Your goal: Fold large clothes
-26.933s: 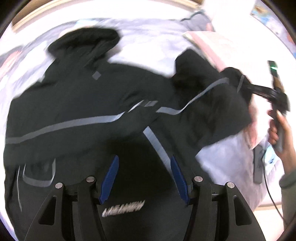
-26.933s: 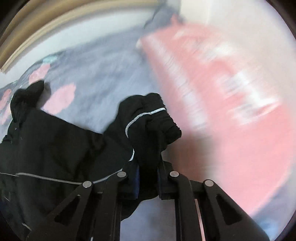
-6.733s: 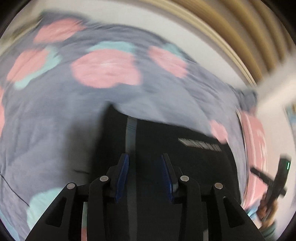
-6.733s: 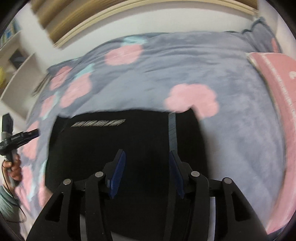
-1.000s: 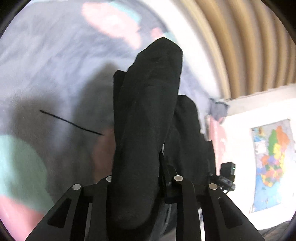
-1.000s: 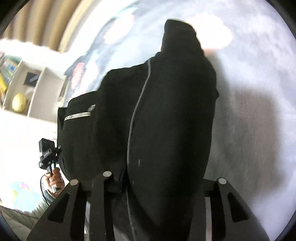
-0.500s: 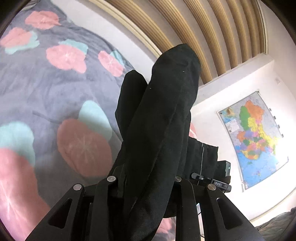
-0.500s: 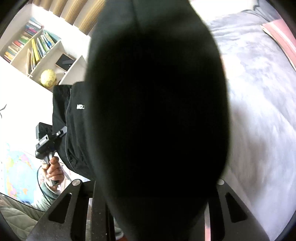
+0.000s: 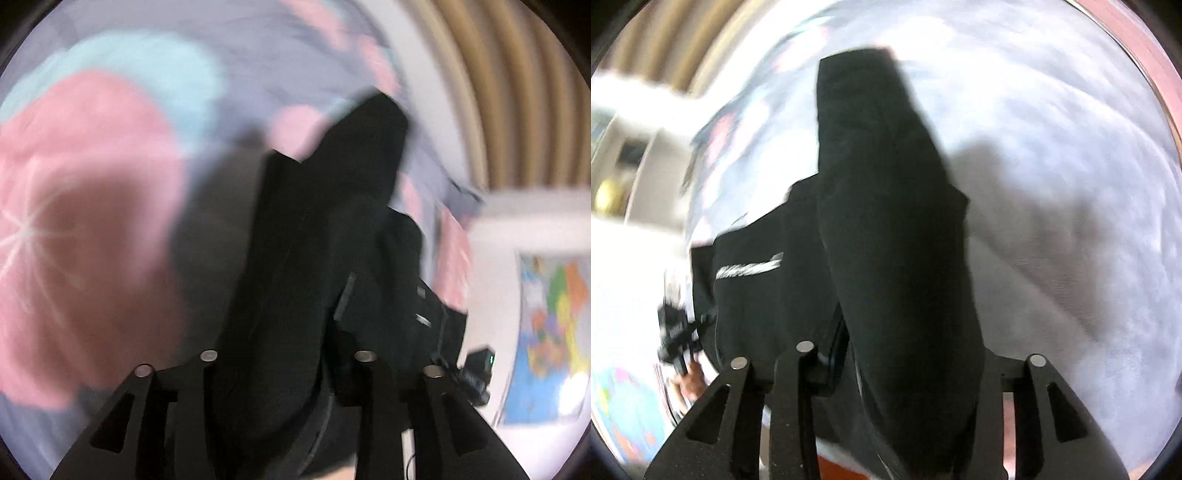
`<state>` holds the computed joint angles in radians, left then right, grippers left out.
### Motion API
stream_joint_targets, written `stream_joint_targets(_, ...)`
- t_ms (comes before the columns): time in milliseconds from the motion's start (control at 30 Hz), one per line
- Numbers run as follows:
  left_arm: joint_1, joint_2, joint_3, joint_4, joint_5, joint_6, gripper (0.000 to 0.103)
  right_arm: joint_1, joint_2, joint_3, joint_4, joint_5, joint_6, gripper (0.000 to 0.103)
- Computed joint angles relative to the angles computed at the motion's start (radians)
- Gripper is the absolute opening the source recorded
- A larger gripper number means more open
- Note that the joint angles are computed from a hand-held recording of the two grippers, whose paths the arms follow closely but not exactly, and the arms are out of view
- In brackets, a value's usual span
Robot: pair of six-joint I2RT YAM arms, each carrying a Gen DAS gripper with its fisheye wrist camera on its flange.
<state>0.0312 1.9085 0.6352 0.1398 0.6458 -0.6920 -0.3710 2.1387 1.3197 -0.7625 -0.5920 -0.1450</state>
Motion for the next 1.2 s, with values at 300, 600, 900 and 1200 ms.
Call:
stream_joint_targets(300,0.195,0.021,0.058,-0.239,0.087,0.217,0.054,-0.08,0.026,-0.049,0.086,0.147,0.013,0.068)
stream_joint_targets(600,-0.281,-0.452,0.199,-0.581,-0.341,0.292,0.052,0.041,-0.499,-0.264,-0.013,0.137,-0.086,0.076)
stream_joint_targets(900,-0.753,0.03,0.458,-0.52,-0.653,0.118,0.052,0.483,-0.484,-0.568,0.395,0.533,0.158,0.076)
stream_joint_targets(1200,-0.756,0.031,0.444,-0.516,-0.662,0.047,0.052,0.523,-0.571,-0.605,0.352,0.547,0.186,0.073)
